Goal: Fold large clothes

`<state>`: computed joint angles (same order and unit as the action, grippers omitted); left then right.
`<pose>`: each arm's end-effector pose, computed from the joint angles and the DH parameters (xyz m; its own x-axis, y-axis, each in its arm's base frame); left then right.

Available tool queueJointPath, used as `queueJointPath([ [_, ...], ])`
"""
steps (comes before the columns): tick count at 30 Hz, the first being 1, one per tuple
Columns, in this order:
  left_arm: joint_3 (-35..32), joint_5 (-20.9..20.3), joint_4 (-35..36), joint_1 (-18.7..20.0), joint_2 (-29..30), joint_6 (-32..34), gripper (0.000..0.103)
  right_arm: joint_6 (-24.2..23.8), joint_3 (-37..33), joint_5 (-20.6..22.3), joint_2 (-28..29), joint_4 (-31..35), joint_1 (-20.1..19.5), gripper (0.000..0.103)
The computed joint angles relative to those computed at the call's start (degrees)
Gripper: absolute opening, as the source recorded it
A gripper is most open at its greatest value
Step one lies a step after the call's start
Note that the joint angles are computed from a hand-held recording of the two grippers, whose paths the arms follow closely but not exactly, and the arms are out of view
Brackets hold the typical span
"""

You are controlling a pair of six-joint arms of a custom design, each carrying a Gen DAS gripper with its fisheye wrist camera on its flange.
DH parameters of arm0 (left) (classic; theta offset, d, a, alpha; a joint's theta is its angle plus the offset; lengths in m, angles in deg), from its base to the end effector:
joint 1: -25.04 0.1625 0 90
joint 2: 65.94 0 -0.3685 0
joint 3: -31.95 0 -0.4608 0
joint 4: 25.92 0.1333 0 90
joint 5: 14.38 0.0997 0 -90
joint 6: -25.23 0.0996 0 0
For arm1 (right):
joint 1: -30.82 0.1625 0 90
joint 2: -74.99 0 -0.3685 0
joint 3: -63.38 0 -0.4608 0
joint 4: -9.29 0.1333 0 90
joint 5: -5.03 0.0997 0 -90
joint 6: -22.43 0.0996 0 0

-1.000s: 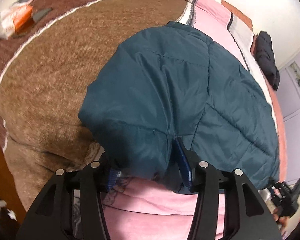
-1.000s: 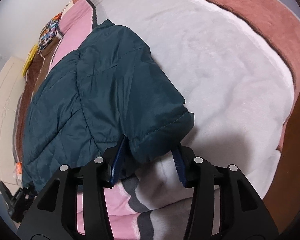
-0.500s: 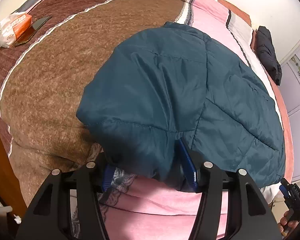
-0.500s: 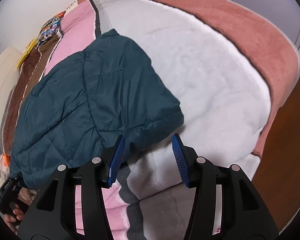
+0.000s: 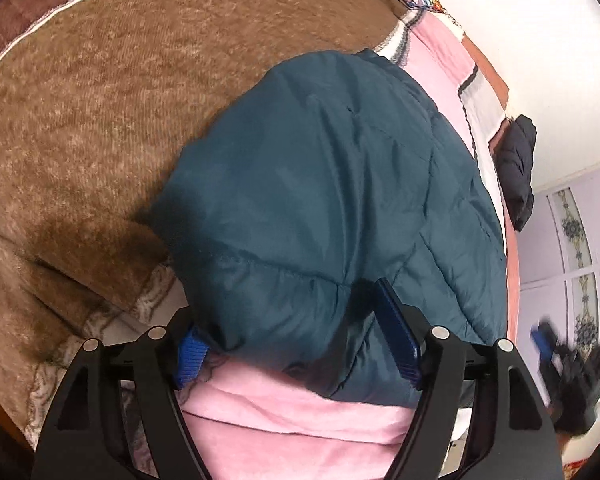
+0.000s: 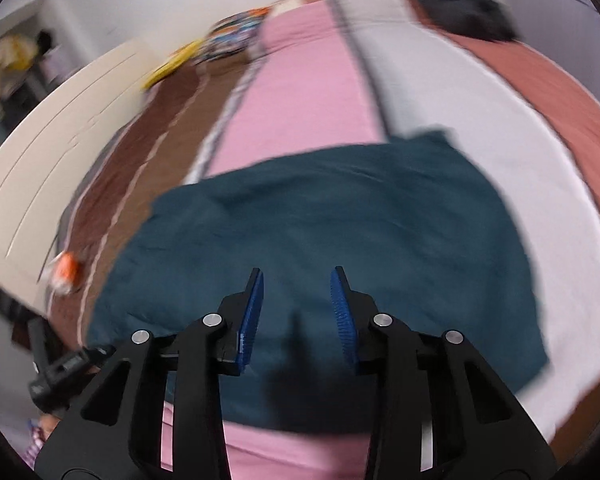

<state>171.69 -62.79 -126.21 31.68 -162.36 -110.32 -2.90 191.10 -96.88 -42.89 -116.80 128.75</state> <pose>-0.3117 -0.2370 0.0957 -0.7780 -0.6281 0.0156 -0.4034 0.4803 -0.7788 0.1688 -0.3947 0.3662 -0.8344 -0.4203 0.3565 -0.5318 0.7838 -0.3206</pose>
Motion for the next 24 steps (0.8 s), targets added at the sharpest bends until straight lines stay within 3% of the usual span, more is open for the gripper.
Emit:
queueJointPath([
  [5, -1.19, 0.7, -0.49, 1.12, 2.02, 2.77, 0.073, 1.61, -7.22, -6.09, 20.6, -8.38, 5.85, 0.023],
  [9, -0.83, 0.95, -1.05, 1.57, 1.35, 4.31, 0.075, 5.11, -14.09, -11.2, 33.72, -10.1, 6.98, 0.017],
  [12, -0.55, 1.16, -1.43, 1.7, 1.18, 5.52, 0.075, 7.26, -18.2, -14.72, 39.95, -9.7, 6.63, 0.016],
  [19, -0.94, 2.28, -1.52, 2.98, 1.21, 9.12, 0.078, 7.56, -20.95, -18.8, 44.97, -9.15, 6.23, 0.011],
  [21, -0.78, 2.2, -2.23, 3.5, 0.9, 9.14, 0.078, 5.91, -19.97, -18.75, 43.32, -10.45, 6.92, 0.011],
  [24, -0.94, 2.33, -1.78, 3.4, 1.14, 9.1, 0.078, 1.98, -14.86, -14.51, 35.26, -13.19, 7.72, 0.012],
])
